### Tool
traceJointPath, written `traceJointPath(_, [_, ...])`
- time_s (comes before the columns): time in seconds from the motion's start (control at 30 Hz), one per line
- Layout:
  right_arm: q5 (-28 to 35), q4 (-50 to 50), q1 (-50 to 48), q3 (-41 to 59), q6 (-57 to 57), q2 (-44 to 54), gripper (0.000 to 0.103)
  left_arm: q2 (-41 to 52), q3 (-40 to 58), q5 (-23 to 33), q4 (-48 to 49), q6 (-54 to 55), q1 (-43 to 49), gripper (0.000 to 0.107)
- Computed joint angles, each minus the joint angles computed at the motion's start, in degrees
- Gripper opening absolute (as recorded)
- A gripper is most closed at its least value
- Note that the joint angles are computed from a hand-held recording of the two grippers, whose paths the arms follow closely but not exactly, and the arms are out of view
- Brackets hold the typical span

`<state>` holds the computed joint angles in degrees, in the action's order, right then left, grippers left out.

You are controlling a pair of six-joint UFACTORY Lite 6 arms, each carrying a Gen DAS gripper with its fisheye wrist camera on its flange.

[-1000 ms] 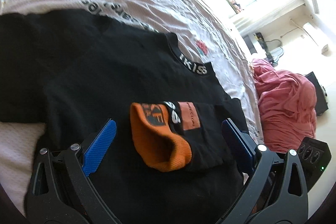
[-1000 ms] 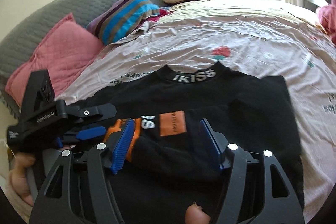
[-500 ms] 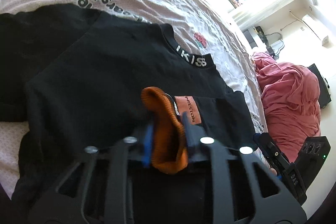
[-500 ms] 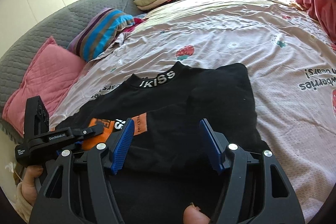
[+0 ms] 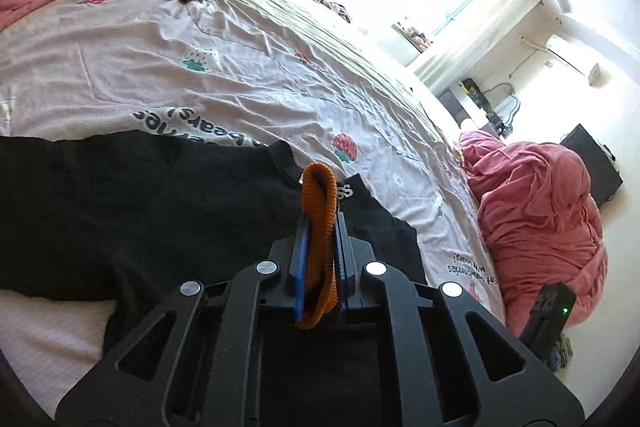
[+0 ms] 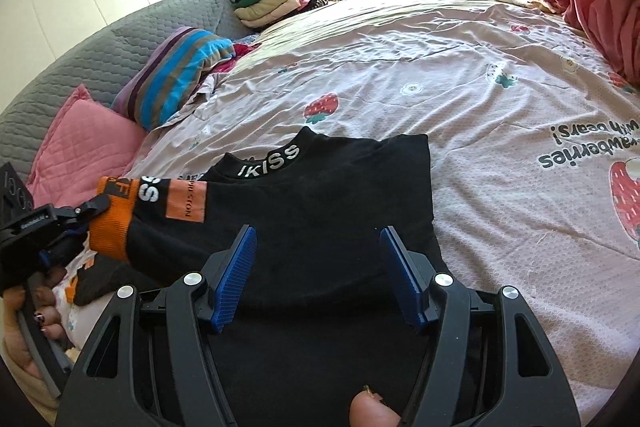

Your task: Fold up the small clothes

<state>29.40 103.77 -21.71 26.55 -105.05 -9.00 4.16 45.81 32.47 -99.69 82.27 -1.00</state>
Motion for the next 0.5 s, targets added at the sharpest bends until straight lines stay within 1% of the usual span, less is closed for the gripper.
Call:
traceJointPath(0.07, [-2.2,3.7,1.6,0.0,-3.1,0.7,0.063,-0.3,-1.2,-0.6,-0.9,1.4,0.6,0.000])
traceJointPath(0.13, [-3.8,6.5,2.9,0.1,-5.6,1.6,0.063,-0.1,-1.8,0.3,-0.3,1.0,1.9,0.000])
traceJointPath(0.2, [-5.4,10.1,4.5,0.1,-8.8,2.5,0.063,0.3,-2.2,-0.3,-0.8,2.2,2.5,0.000])
traceJointPath(0.3, [-7.2,13.8,6.5,0.4,-12.7,3.9,0.063,0.9,-2.9,0.4,-0.3,2.7,3.9,0.000])
traceJointPath(0.4, [-8.7,17.4,8.7,0.5,-16.2,4.4,0.063,0.9,-3.6,-0.1,-1.8,4.4,3.9,0.000])
traceJointPath(0.5, [-9.9,20.1,10.9,1.3,-19.2,5.5,0.063,-0.8,-4.6,-2.1,-3.3,6.2,3.6,0.000])
